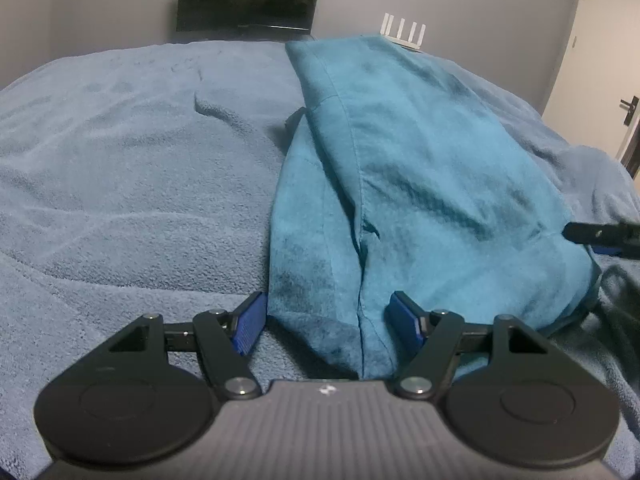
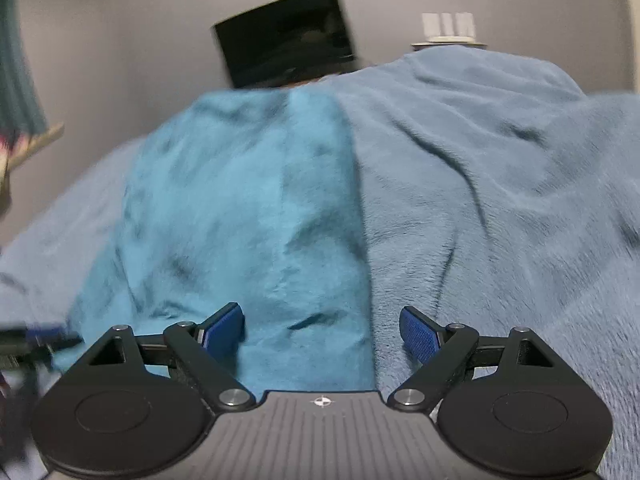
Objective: Fold large clothes
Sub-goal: 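Pat the folded jacket flat with the right tool while the left gripper holds its end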
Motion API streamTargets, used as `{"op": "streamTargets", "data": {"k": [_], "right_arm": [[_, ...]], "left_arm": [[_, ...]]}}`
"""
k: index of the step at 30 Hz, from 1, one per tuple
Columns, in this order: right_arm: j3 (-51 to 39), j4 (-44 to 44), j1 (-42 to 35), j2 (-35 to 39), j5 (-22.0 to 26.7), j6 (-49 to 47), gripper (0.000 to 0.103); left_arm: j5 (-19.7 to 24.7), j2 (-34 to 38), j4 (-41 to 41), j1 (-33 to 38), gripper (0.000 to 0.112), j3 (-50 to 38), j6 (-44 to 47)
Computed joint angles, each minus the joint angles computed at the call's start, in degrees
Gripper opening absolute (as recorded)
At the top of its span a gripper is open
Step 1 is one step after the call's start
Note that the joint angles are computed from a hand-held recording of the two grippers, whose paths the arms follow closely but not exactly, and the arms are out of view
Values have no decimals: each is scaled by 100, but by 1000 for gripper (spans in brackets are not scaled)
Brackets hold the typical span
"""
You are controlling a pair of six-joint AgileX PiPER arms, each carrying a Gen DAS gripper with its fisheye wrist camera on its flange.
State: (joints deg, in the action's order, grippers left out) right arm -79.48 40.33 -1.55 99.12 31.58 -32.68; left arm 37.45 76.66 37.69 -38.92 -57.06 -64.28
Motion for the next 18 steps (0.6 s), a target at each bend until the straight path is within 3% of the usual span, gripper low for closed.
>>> {"op": "streamTargets", "data": {"k": [5, 8, 10, 14, 16, 18], "right_arm": [[280, 1463, -604, 231, 620, -113, 96], [203, 1879, -583, 379, 1027, -385, 87], [320, 1842, -497, 261, 945, -395, 80], [367, 2601, -938, 294, 1802, -714, 68], [287, 2375, -979, 316, 1792, -486, 70], [351, 2036, -798, 197, 1306, -412, 74]], "left_arm": [[-22, 99, -101, 52, 66, -91, 68], [102, 115, -50, -11, 66, -145, 73], [231, 96, 14, -86, 66, -170, 19], [284, 8, -134, -33, 66, -164, 108], [163, -22, -293, 30, 66, -146, 159], [191, -44, -62, -72, 66, -141, -30]]}}
